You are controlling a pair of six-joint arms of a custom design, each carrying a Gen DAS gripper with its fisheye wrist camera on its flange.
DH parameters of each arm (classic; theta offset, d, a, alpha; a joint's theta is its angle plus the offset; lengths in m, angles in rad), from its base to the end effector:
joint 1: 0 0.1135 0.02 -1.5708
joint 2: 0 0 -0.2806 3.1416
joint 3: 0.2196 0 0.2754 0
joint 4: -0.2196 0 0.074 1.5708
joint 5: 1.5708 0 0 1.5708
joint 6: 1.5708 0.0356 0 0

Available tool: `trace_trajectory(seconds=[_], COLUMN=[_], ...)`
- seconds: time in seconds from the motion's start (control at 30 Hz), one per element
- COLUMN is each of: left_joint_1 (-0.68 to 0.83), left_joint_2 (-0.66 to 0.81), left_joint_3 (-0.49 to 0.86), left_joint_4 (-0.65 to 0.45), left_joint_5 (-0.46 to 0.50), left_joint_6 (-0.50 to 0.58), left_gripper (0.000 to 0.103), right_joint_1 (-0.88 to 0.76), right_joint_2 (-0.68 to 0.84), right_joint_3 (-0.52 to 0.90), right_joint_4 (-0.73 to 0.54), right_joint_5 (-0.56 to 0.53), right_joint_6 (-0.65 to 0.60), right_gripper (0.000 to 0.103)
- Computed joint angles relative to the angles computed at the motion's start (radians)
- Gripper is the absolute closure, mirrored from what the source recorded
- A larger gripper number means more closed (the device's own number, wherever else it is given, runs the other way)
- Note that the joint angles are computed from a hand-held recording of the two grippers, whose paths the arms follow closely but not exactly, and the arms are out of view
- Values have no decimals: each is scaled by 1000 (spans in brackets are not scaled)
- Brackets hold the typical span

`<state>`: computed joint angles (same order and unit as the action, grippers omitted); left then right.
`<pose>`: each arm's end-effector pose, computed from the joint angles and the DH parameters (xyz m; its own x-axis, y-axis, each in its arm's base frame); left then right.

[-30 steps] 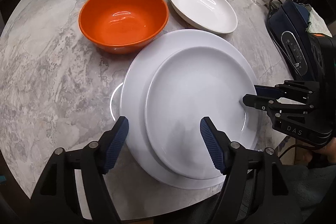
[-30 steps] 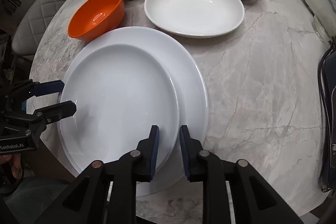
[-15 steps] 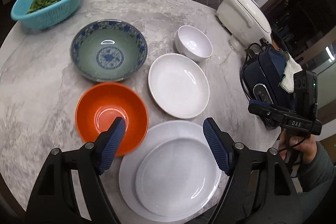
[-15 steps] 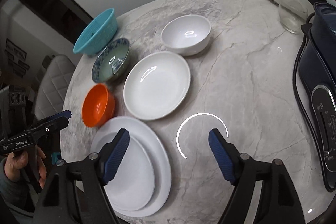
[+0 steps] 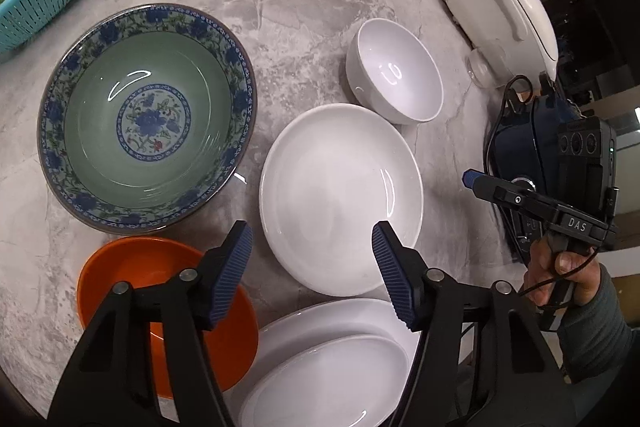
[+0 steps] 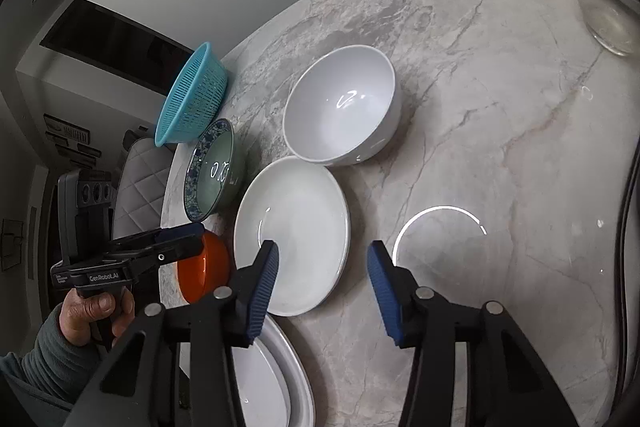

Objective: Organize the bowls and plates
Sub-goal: 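Move both grippers to the white deep plate beside the small white bowl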

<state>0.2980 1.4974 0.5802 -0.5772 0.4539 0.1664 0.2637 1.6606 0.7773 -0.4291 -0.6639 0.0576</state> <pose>0.2135 0.0493 0.1107 -0.9784 -0.1448 -0.1477 -0.0708 0.9054 -0.4185 0.2725 0.0963 0.1247 -0.9524 -0.2102 -0.2208 -0.3030 0.7327 0.6095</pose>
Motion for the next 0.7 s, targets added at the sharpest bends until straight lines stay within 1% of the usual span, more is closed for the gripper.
trace_trajectory(seconds=[0.1,0.27,0.33,0.47,0.6,0.63,0.67,0.7], left_joint_1=[-9,-3,-6,-19,-33,-36,-39,-39], left_joint_2=[67,186,201,243,252,260,267,259], left_joint_3=[9,41,45,56,55,58,61,56], left_joint_4=[41,101,119,148,168,172,176,172], left_joint_5=[-9,3,-4,-5,-11,-7,-8,-6], left_joint_6=[-22,-39,-53,-81,-105,-109,-112,-111], left_gripper=[43,43,44,44,44,49,56,59], right_joint_1=[-13,-10,-2,-2,1,2,1,1], right_joint_2=[62,173,203,246,274,278,285,289], right_joint_3=[36,102,119,136,147,149,153,153], right_joint_4=[-12,-62,-68,-63,-65,-67,-71,-71], right_joint_5=[-20,-50,-44,-77,-84,-85,-86,-91], right_joint_6=[-36,-92,-95,-82,-75,-72,-70,-67], right_gripper=[55,56,56,56,57,57,58,58])
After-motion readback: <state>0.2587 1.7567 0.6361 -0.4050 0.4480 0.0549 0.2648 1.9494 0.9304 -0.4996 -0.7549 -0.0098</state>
